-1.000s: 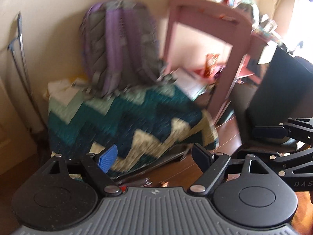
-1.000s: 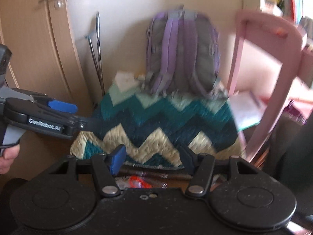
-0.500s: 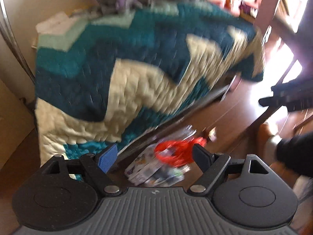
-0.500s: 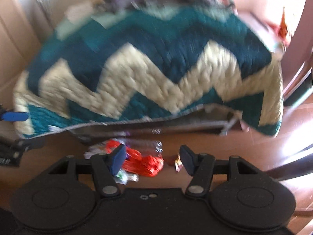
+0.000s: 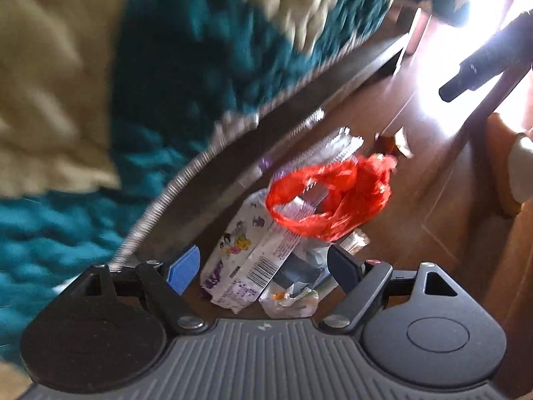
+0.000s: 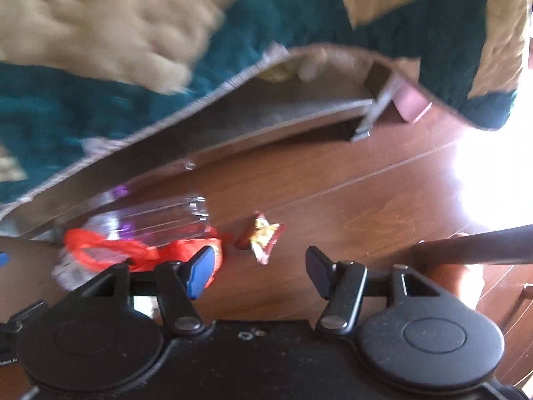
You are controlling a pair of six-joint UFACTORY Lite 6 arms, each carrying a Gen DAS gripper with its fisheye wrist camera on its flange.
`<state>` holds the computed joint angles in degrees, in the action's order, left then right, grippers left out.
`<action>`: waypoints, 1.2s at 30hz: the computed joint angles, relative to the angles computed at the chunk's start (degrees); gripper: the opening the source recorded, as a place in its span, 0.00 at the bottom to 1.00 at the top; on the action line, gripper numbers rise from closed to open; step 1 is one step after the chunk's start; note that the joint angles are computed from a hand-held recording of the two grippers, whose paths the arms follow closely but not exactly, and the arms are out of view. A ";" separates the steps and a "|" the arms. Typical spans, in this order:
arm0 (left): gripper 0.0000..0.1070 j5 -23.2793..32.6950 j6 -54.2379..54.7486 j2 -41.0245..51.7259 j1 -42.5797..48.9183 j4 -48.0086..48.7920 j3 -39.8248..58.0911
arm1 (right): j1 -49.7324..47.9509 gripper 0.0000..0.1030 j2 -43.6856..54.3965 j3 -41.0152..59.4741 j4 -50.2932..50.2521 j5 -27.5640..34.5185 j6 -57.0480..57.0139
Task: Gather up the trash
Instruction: 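Move both open tools back down to the trash pile, then close the left tool on the printed snack wrapper while the right grasps the candy wrapper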
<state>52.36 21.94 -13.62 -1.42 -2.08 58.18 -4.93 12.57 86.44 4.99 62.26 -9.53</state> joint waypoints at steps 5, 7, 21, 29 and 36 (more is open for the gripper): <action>0.78 -8.84 -0.51 6.06 0.77 1.87 -6.19 | 1.25 0.58 8.17 -1.49 -3.50 -6.26 2.70; 0.78 -11.61 -0.55 8.56 1.47 2.37 -7.61 | 1.58 0.58 11.05 -1.53 -3.83 -8.47 5.05; 0.78 -25.30 -4.02 20.19 0.20 8.47 -10.64 | 2.53 0.55 21.64 -3.32 -3.46 -16.96 7.46; 0.53 -26.31 -5.36 23.30 0.51 9.30 -9.96 | 2.25 0.34 22.90 -4.61 -2.30 -18.01 7.52; 0.33 -26.11 -6.17 21.38 1.46 8.65 -10.52 | 2.23 0.32 20.79 -4.49 -3.53 -16.69 8.36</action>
<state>26.25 15.77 7.76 0.04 6.56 47.66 -2.70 33.36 81.95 1.46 45.57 -1.17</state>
